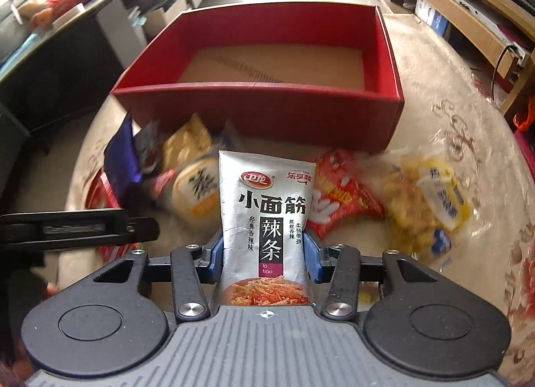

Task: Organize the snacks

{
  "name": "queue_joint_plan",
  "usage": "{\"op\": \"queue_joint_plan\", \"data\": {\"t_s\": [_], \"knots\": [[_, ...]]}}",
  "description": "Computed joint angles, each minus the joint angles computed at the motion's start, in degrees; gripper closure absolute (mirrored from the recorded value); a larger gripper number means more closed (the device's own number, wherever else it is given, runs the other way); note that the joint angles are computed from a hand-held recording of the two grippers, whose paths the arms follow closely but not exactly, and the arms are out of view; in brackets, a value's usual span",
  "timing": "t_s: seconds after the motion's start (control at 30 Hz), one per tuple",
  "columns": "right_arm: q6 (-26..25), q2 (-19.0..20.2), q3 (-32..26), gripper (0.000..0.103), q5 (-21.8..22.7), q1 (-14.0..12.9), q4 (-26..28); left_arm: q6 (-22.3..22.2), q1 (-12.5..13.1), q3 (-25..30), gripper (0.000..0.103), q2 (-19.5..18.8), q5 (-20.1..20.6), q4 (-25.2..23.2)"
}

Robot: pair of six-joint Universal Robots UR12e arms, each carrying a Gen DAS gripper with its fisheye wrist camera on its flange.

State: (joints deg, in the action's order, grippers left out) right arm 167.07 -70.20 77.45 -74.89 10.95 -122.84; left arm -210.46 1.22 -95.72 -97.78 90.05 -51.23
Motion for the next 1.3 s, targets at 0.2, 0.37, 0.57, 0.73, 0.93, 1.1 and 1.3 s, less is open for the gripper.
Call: {"op": "queue_joint_plan", "data": {"t_s": [0.2,0.37,0.57,0.73,0.93,1.1,1.3], "knots": [[-3.7,-1.6,1.0,0.050,3.0,-0.6,3.5,8.1,-0.2,-1.2,0.023,1.0,-2.6,0.8],[-6.5,-3.7,3.2,0.051,4.2,-1.3,5.6,15.5,1.0,-2.0,0.029,1.6,-8.2,1.8],[-10.1,-5.8,6.5,0.051,2.0,-2.1,8.0,32.6,-2.4,-0.2,0.029,0.8,-2.9,-2.1],[-9.3,-5.8,7.7,0.038,-0.6,-1.8,5.3,22.0,-3.2,0.7,0.014,-1.0,-1.8,-2.3],[-9.6,-4.8,8.6,0.016,-4.1,-0.6,-0.9,13.3,-5.9,0.3,0.009,-1.9,5.9,-0.1],[-9.9,-5.2,9.5,0.025,-5.1,-0.6,-2.3,11.2,-6.1,-1.3,0.014,-0.5,7.5,-0.4],[-10.0,-6.1,9.7,0.054,-3.6,-1.3,-1.0,11.8,-5.6,-2.8,0.052,1.8,8.0,-0.8]]}}
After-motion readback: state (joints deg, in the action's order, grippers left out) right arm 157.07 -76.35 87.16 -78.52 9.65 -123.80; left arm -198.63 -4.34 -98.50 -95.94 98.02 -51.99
